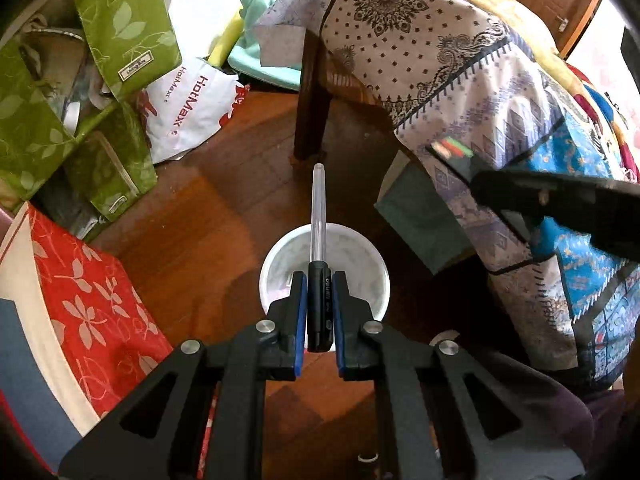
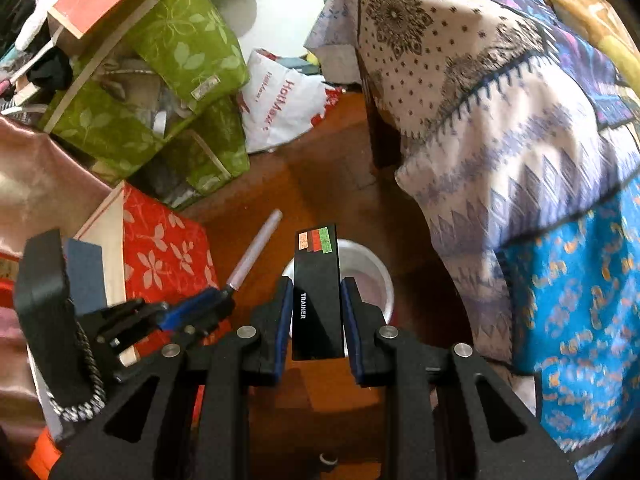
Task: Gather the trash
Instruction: 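Carry the marker and the black box in both tools over the white bin, then open both tools above the white bin to drop the marker and box, then move both open tools back to the bed toward the bag and bottle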
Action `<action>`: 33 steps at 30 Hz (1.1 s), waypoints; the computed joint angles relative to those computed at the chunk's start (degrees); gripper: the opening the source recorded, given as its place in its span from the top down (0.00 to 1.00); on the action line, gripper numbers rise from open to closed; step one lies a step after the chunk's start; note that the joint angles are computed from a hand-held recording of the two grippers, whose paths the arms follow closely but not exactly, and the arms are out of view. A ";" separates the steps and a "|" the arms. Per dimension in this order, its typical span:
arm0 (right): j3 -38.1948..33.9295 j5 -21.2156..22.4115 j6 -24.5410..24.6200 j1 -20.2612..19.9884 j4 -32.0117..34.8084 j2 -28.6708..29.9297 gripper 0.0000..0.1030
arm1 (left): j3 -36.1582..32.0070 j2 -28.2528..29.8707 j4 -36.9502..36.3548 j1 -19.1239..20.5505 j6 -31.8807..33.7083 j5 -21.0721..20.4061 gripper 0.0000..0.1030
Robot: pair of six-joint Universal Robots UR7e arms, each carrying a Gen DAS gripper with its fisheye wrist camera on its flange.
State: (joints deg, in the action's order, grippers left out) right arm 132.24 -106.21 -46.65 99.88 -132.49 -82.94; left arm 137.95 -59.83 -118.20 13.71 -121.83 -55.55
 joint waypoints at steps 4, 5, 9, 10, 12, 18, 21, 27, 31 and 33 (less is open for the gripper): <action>-2.63 -0.15 3.67 0.16 2.48 2.99 0.61 | 0.70 -0.98 -2.52 2.26 0.92 1.17 0.88; -3.03 0.18 4.47 -0.09 2.94 3.28 0.59 | 0.81 -1.10 -2.77 2.71 0.96 1.21 0.84; -3.12 -0.88 4.97 -0.50 2.12 3.52 0.59 | 0.07 -0.88 -0.47 3.56 -0.15 1.25 0.77; -3.05 -1.28 4.45 -0.59 1.92 3.36 0.59 | -0.09 -0.87 -0.03 3.53 -0.06 1.10 0.77; -2.55 -2.35 3.34 -0.60 1.36 2.87 0.59 | -0.34 -1.06 0.89 3.15 -0.31 0.85 0.77; -1.52 -3.14 -0.06 -0.30 1.77 -0.21 0.59 | -2.42 -2.03 6.02 0.87 -1.52 0.42 0.77; -1.39 -2.21 -1.54 -0.10 2.96 -2.76 0.59 | -5.02 -1.78 11.32 -0.50 -2.62 0.20 0.77; -2.03 0.24 -3.89 0.87 5.75 -8.08 0.59 | -10.83 -1.43 21.65 -3.46 -5.61 0.42 0.77; -3.51 2.75 -5.02 0.75 8.22 -12.29 0.59 | -15.10 -1.42 27.75 -5.26 -7.44 2.09 0.77; -4.64 3.89 -5.47 0.58 9.96 -14.09 0.59 | -17.50 -0.89 30.79 -5.94 -7.91 3.17 0.77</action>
State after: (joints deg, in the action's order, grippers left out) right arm 127.60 -102.32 -52.12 100.46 -122.54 -97.04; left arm 120.44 -60.71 -87.41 7.77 -129.73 -52.37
